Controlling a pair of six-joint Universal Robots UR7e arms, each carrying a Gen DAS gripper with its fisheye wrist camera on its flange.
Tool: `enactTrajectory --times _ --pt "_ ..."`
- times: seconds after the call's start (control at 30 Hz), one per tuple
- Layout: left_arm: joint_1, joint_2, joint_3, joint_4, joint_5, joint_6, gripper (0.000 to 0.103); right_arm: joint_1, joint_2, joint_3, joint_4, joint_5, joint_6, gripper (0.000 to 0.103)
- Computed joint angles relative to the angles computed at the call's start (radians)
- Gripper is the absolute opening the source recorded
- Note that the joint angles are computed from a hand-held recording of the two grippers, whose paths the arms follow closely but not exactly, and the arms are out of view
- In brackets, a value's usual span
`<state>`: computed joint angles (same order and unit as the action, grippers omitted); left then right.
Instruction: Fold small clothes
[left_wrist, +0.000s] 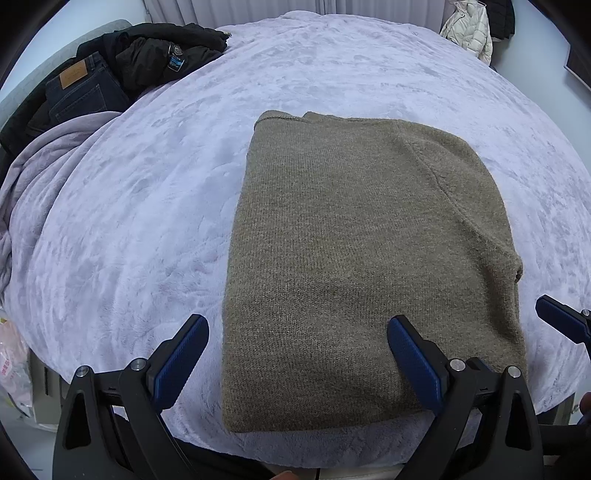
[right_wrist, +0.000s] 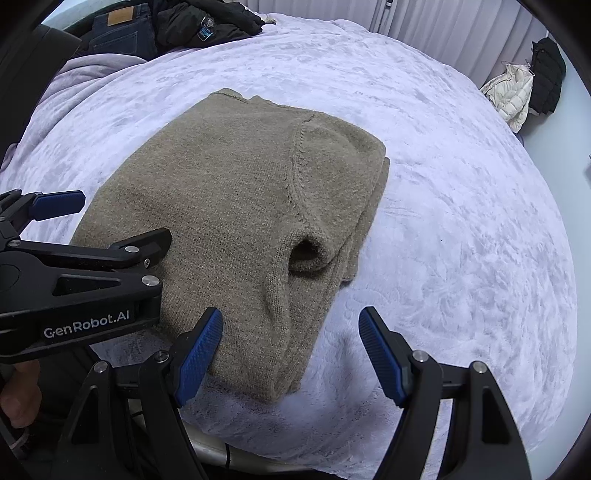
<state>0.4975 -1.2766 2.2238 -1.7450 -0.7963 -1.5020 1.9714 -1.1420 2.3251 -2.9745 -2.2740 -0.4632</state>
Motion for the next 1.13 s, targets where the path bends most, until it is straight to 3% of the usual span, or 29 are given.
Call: enactTrajectory --times 1.13 --pt "-0.016 0.033 -0.041 0.034 0.014 0.000 0.098 -0.024 -0.036 0.008 -0.018 0.042 -0.034 0.079"
